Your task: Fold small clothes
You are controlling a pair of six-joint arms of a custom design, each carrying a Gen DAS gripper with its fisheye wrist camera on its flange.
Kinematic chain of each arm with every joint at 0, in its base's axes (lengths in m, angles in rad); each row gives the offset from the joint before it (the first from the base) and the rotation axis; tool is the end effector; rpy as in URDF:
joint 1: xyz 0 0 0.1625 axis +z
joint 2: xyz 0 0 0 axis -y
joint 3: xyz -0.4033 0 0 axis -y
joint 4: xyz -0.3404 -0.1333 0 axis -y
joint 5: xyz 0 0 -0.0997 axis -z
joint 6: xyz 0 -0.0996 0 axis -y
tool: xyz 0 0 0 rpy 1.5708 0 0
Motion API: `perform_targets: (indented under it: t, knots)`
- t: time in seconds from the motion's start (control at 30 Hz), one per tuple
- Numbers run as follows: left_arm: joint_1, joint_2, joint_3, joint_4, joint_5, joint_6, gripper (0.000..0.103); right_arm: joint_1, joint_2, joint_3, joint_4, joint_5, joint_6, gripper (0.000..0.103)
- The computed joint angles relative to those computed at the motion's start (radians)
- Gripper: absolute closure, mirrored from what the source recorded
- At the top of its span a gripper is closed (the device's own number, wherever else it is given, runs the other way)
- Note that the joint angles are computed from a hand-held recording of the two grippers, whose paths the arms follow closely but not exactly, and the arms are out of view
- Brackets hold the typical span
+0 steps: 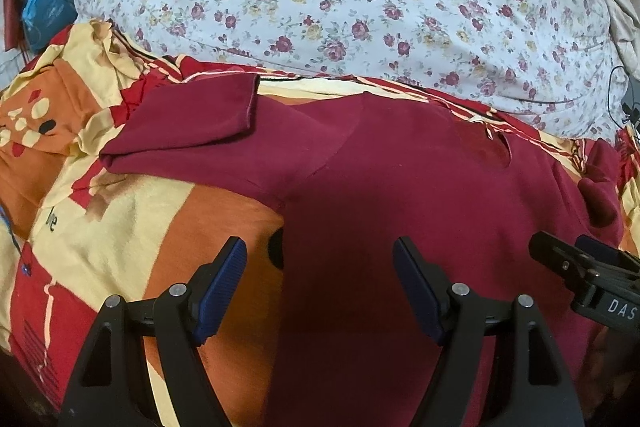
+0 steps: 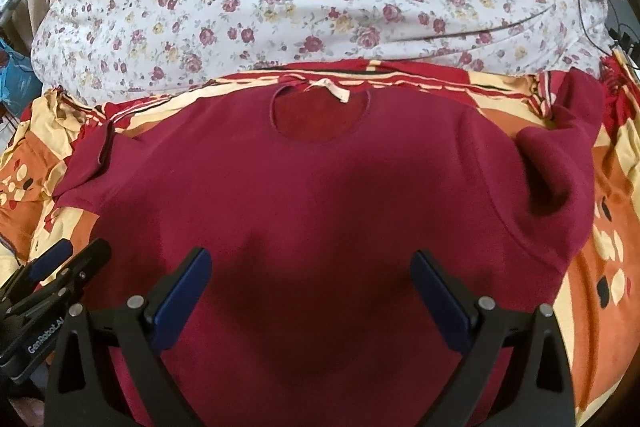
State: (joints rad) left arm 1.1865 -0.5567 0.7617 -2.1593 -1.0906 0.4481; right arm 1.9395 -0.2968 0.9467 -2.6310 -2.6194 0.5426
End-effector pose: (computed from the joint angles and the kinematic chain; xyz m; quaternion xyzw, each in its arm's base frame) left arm -0.1341 -0.8100 0.2617 0.3440 0.8904 -0.1776 0.2392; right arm 0.3206 -0.6994 0.0687 -0.1752 -0.8355 0.3740 0.3625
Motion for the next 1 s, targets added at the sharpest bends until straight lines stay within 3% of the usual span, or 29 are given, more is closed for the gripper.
perform_targets:
  t: [0.83,1.0]
  knots:
    - [0.025,0.12,-0.259,0.109,0.02,-0.019,0.036,-0.004,0.079,-0.14,0.054,0.02,-0.089,0.002]
    - [0.04,0.183,-0.422,0.18,0.018,-0.03,0.036,-0.006,0.101,-0.204,0.025,0.1,-0.203,0.009]
